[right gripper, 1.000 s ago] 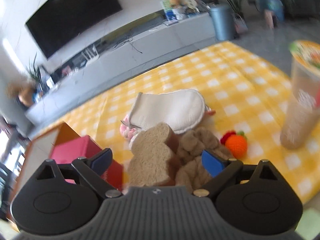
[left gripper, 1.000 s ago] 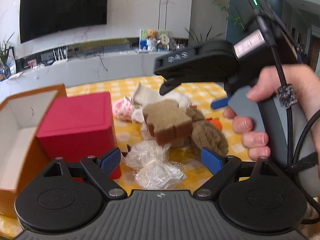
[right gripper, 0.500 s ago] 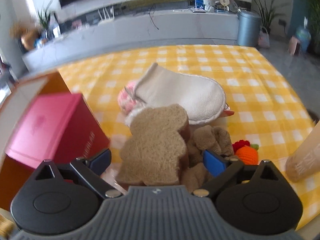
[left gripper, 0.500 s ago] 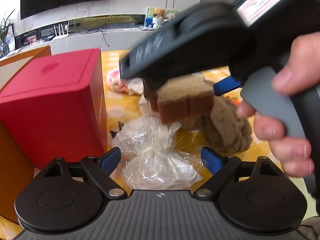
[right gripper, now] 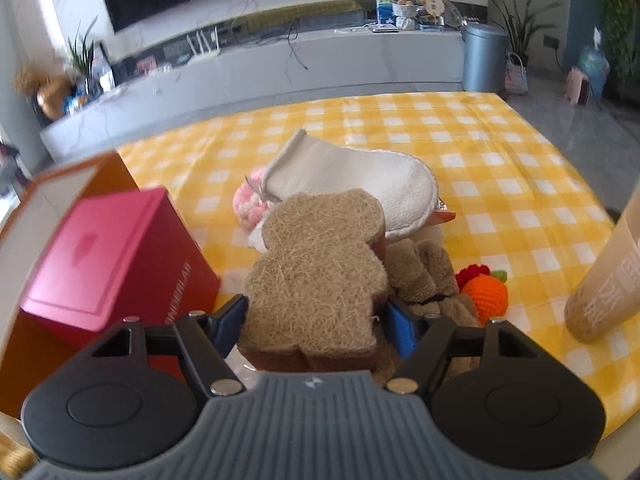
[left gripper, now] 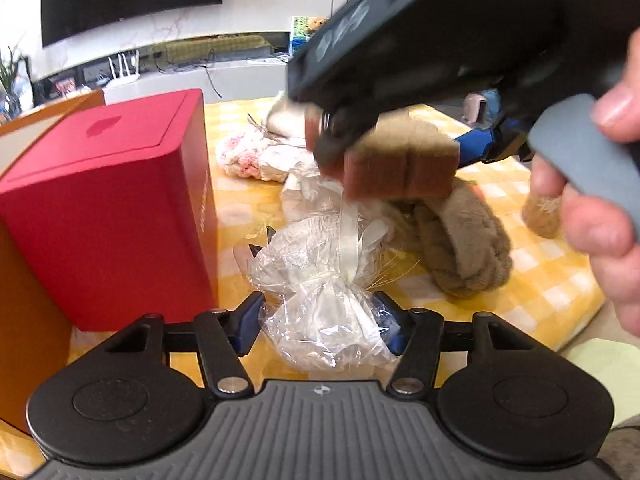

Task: Organize soft objects
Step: 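Lift the sponge with the right tool and carry it over the orange box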

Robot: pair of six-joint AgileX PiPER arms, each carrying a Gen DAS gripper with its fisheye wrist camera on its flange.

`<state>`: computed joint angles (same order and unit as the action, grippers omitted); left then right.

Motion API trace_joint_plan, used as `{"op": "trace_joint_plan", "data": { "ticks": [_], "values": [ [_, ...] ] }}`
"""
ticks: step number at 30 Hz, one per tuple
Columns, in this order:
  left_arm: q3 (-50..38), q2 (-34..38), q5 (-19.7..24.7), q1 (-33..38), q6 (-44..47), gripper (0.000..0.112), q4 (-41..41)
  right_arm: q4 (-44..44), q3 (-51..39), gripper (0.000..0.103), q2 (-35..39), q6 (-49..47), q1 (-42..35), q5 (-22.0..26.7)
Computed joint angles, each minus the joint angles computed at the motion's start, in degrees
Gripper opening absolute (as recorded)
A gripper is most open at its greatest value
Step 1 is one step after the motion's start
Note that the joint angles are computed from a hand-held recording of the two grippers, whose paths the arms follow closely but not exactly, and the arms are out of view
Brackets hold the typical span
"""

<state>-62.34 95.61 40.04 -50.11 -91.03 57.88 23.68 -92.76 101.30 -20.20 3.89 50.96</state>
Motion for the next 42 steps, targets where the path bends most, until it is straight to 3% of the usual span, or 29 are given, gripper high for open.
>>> {"op": "trace_joint_plan", "data": {
  "ticks": [6,11,16,21,24,28,42],
  "values": [
    [0.72,-2.22,-1.65,-0.15,2.39,0.062,-1.38,13.95,3.96,0.072,-4.08,-1.99,-6.16,-0.78],
    [2.12,-4.75,-0.54,-2.64,0.17,0.061,1.03,23.69,7.01,0.071,-6.61,-4.58,-11.61,-0.42],
    [2.2,-7.18,-0.27,-3.5,0.95,0.061,1.22,22.15,8.9,0.071,-8.07,-3.71,-12.65,-2.33],
    [2.75,-10.49,-3.68,-2.74,3.44,0.06,-0.69,21.74,10.07,0.071,-8.51,-3.35,-13.76,-3.02],
    [2.25,-12.51,-5.24,-1.2,9.87,0.06,-6.98,24.18,11.18,0.071,-9.36,-5.16,-15.39,-2.79],
    [2.39,-15.52,-3.51,-0.83,12.62,0.06,-10.32,25.41,11.76,0.071,-9.82,-5.85,-16.1,-2.69],
    [0.64,-30.03,12.69,-3.76,14.7,0.06,-4.92,28.23,14.3,0.07,-14.07,-12.38,-11.41,-0.89]
  ]
}}
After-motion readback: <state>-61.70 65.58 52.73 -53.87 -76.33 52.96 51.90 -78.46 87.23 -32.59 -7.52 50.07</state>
